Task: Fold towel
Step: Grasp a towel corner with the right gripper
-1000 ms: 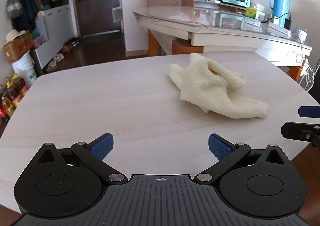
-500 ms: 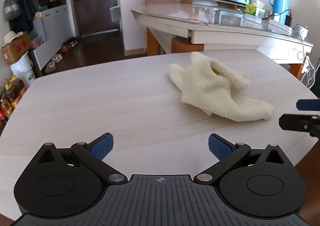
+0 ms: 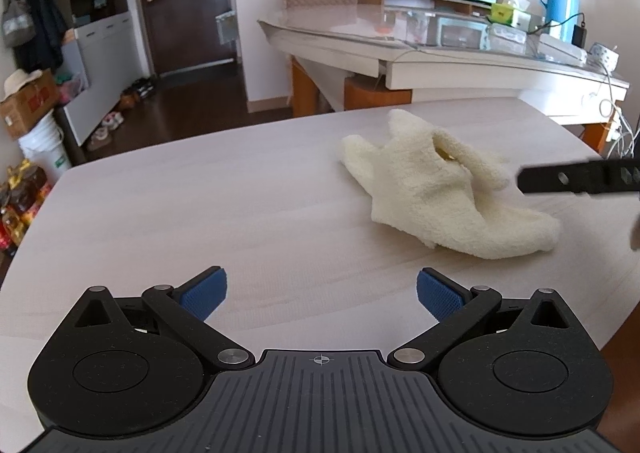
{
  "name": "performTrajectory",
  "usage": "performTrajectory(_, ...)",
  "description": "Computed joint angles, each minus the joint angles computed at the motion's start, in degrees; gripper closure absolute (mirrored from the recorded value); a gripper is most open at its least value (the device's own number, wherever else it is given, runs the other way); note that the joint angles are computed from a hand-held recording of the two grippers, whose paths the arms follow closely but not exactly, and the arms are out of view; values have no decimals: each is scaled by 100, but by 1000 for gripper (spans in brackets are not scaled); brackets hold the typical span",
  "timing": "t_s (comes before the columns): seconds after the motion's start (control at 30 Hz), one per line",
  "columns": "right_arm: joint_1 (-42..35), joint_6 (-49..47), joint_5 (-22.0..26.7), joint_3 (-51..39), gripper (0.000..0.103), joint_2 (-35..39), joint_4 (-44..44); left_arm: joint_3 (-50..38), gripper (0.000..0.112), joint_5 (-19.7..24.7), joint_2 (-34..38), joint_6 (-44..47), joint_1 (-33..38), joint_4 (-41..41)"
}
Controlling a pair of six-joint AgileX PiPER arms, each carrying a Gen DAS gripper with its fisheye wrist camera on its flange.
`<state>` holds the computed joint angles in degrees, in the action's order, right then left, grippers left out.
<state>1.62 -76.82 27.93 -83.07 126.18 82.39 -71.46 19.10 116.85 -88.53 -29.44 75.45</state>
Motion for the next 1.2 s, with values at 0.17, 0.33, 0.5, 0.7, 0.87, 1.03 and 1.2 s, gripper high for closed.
performTrajectory(0.17, -83, 1108, 426, -933, 28, 588, -818, -175, 9, -30, 101, 374, 72, -288)
performTrajectory(0.33, -138, 1746, 798, -1556, 47, 952, -1319, -282, 9, -106, 191, 627, 140, -477)
performTrajectory(0.5, -165, 1866, 998, -1731, 85, 1033, -1434, -309, 9, -162, 228, 693, 191, -468)
performTrajectory(0.7, -86, 872, 619, -1076, 97, 551, -576, -129, 9, -230, 129, 447, 244, -168)
performTrajectory(0.87, 67, -369, 948, -635, 97, -17, 189, 275, 9, -369, -172, 246, 387, 358)
performTrajectory(1.03, 578, -1067, 1531, -339, 97, -464, -130, 923, 9, -435, -690, 72, 698, 1007)
performTrajectory(1.2, 1188, -1411, 1476, 191, 97, -660, -781, 1311, 9, -566, -1114, 368, 1109, 886)
